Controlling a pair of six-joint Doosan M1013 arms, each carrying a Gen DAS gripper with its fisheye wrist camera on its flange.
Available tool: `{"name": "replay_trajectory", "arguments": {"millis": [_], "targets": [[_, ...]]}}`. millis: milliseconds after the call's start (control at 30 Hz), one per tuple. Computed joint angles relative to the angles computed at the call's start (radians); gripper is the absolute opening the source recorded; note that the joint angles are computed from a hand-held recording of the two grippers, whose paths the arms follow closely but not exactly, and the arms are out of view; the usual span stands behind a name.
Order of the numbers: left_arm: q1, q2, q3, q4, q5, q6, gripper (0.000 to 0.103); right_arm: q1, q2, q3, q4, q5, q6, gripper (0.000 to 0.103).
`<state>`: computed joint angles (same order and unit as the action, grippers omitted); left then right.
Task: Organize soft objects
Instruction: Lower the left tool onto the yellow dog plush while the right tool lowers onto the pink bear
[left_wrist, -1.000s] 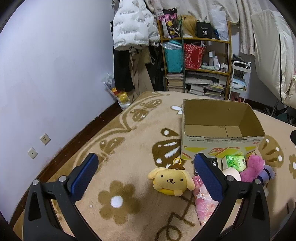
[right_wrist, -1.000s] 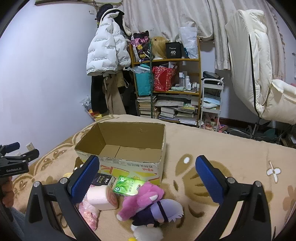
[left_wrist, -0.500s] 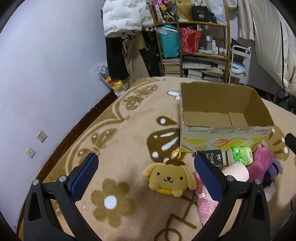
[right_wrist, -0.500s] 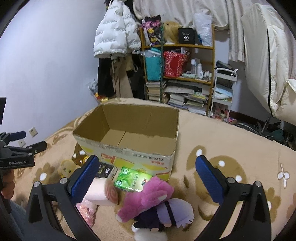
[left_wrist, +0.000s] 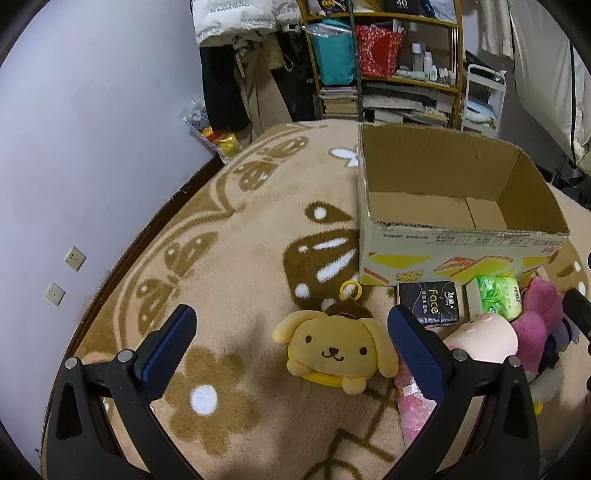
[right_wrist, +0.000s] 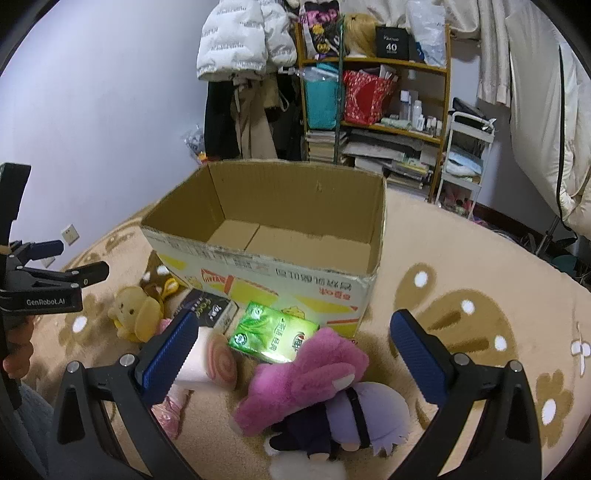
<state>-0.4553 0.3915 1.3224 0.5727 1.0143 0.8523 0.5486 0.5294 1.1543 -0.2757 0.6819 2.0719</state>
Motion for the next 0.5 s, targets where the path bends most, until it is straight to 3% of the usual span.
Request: {"name": "replay_trajectory", "arguments": {"millis": [500], "targets": [[0.021,0.059,-0.043,-0.112,0.041,0.081,0.102,-0.029,0.042,-0.027,0.057,0.039,0.002,0.103]]}}
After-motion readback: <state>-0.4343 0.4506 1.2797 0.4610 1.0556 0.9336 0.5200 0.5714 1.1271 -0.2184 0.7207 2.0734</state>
